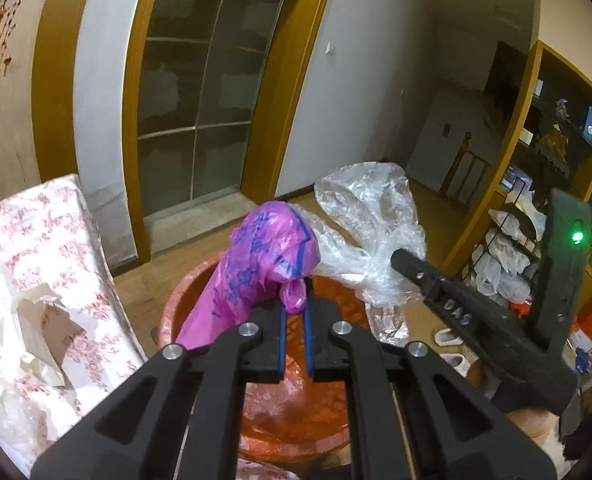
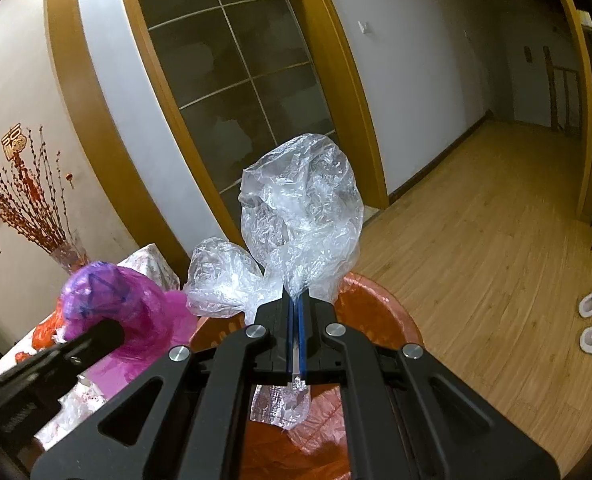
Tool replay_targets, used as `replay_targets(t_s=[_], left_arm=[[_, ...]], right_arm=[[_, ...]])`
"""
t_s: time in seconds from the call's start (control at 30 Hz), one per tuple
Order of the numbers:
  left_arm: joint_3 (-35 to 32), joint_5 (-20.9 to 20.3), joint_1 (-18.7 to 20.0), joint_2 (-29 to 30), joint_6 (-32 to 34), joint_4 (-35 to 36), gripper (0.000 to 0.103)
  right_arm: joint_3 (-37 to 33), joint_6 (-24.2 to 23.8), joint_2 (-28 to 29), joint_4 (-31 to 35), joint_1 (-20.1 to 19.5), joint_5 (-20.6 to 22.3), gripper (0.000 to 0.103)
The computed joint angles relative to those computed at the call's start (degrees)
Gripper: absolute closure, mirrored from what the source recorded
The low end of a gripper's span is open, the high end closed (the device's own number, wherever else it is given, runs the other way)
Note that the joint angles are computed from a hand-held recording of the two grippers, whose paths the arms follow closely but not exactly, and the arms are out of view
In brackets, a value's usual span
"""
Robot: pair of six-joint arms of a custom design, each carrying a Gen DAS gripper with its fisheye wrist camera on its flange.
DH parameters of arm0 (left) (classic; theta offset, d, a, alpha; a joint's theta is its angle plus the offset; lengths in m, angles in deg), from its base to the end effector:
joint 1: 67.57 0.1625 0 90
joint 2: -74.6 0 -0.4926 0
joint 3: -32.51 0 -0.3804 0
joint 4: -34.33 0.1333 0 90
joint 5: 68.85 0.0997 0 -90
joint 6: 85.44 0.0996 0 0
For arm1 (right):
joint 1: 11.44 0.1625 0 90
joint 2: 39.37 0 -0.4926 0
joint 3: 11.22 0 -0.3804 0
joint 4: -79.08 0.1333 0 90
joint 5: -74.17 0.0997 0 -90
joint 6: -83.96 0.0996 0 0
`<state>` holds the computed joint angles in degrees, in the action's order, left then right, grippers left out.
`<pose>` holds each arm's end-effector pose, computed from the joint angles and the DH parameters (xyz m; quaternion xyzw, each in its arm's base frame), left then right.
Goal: Collect trash
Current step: 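Carry both bags over the wastebasket and open both tools to drop them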
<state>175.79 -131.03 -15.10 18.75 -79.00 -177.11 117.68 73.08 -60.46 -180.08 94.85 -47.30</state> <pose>-0.1166 -0.4470 0.1729 0.2823 0.8871 -0.3351 0.1454 0.2086 -0.4241 0.0243 0.0600 -0.8372 0.5015 0.2098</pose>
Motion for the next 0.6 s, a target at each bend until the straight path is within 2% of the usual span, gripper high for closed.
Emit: replay_targets(t_s=[0.1, 0.17, 0.2, 0.23, 0.27, 0.37, 0.6], left_arm=[[-1.34, -0.09, 1.48, 1.11, -0.55, 2.32, 0.093], [-1.8, 0.04, 2.56, 1.96, -1.46, 3.0, 0.087], [-1.81, 0.23, 2.72, 2.05, -1.87, 3.21, 0.08], [-1.89, 0.58, 3.02, 2.11, -2.08, 3.3, 0.072], [-1.87, 0.93, 3.0, 2.03, -2.33, 3.43, 0.069], [-1.58, 1.54, 3.35, 1.58, -2.2, 3.14, 0.059], [0.34, 4.66, 2.86, -0.17, -2.97, 1.67, 0.048]], right_arm=[[0.62, 1.18, -0.32, 0.81, -0.8, 1.22, 0.1], [0.77, 2.0, -0.61, 1.46, -1.31, 1.62, 0.097], [1.06, 2.26, -0.7, 1.56, -1.56, 1.79, 0.095], [1.24, 2.55, -0.87, 1.79, -1.81, 1.93, 0.088], [1.43, 2.72, -0.97, 1.65, -1.95, 1.9, 0.076], [1.87, 2.28, -0.92, 0.04, -2.09, 1.77, 0.06], [1.66, 1.51, -0.52, -0.83, -1.26, 0.37, 0.054]])
